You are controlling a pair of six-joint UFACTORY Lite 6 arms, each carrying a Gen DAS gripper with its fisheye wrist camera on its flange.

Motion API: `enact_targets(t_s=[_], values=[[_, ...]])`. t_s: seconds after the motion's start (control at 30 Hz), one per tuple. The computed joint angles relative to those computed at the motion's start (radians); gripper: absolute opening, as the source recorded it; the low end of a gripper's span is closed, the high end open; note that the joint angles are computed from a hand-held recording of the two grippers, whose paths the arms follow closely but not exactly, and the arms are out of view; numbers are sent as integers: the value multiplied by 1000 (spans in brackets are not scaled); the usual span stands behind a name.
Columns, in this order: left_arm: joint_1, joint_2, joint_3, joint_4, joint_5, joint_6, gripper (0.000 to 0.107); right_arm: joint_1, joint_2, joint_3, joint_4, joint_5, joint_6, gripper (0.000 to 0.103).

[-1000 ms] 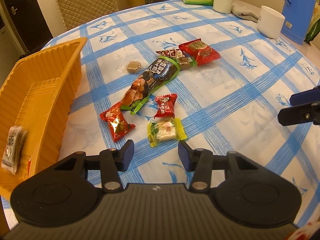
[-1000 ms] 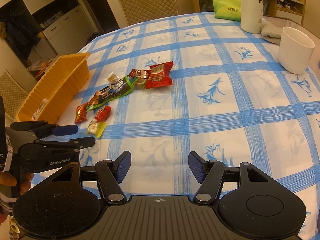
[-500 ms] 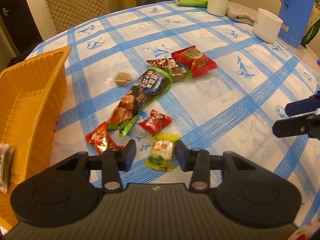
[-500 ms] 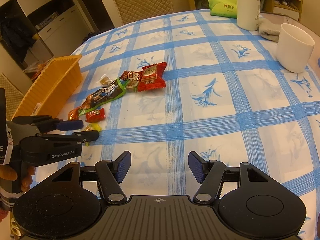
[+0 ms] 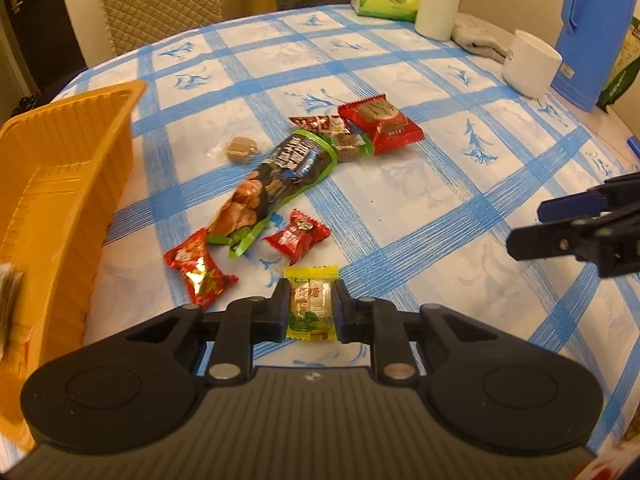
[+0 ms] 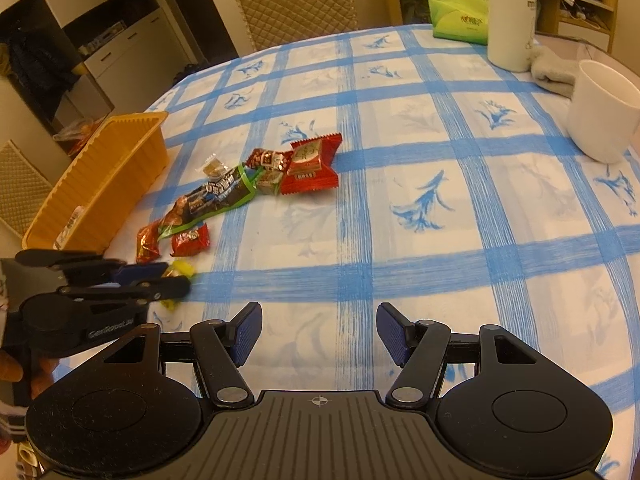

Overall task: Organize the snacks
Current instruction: 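Move the left gripper to the yellow-green packet and grasp it, then lift the yellow-green packet with the left gripper while the right gripper grasps a red packet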

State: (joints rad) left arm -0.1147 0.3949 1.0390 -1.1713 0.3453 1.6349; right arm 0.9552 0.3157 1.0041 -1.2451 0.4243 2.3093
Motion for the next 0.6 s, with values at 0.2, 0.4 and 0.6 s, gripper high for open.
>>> enact_targets(t_s=[0.2, 0.4, 0.6], values=[[59, -82, -45, -36, -13, -6, 19, -73, 7, 5, -177, -28, 55, 63], [86, -113, -53, -51, -87, -56, 19, -187, 61, 62, -373, -96, 88, 63], [98, -114, -41, -56, -134, -106, 19, -268, 155, 177, -453, -143, 57, 63]])
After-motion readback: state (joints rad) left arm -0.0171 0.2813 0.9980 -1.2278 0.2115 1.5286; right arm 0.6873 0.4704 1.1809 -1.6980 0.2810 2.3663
